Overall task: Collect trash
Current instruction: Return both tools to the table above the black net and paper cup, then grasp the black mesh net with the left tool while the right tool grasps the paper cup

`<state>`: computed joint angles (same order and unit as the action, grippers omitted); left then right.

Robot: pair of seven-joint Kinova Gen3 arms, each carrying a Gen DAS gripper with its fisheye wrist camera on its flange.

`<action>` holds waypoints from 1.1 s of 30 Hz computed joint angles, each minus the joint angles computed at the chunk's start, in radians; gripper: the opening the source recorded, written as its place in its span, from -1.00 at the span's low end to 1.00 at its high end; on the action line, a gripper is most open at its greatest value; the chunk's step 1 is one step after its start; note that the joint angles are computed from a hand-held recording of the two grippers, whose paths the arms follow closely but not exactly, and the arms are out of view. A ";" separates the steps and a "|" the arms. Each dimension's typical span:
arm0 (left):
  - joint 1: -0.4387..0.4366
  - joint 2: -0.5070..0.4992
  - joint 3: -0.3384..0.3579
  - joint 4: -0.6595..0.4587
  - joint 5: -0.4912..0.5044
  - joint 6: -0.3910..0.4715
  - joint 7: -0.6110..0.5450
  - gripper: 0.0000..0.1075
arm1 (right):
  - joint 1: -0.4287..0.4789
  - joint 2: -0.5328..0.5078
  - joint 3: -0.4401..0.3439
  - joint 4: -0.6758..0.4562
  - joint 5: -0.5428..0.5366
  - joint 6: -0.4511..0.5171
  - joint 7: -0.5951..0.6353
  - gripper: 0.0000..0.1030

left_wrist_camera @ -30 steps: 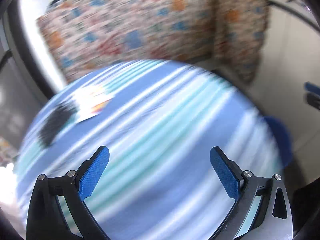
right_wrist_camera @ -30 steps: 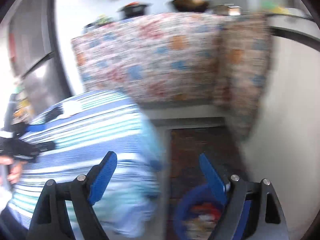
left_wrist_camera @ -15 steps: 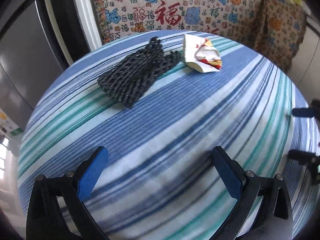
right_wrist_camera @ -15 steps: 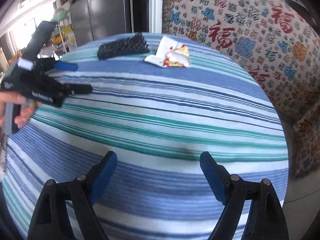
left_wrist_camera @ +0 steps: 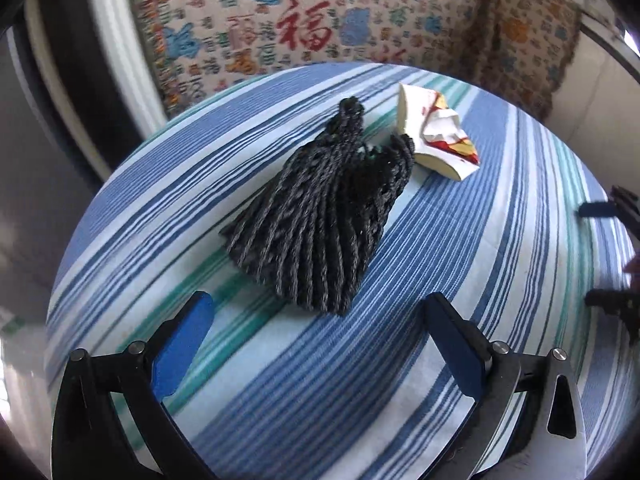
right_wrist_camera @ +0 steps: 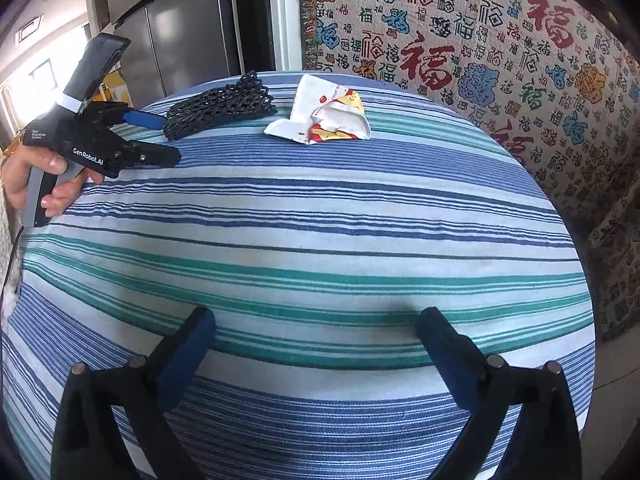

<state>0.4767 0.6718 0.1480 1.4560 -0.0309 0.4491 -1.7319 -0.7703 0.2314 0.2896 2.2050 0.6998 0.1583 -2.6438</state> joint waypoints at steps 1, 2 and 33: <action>-0.020 0.013 0.026 -0.028 -0.002 0.029 -0.034 0.91 | 0.002 0.001 0.000 0.000 0.001 -0.001 0.000 1.00; -0.027 0.022 0.033 -0.048 0.001 0.048 -0.051 0.91 | -0.003 -0.001 0.003 0.001 0.003 0.000 -0.003 1.00; 0.243 -0.019 -0.279 0.072 -0.100 -0.156 0.509 -0.59 | 0.886 0.355 -0.717 -0.496 -0.576 0.009 0.834 -0.27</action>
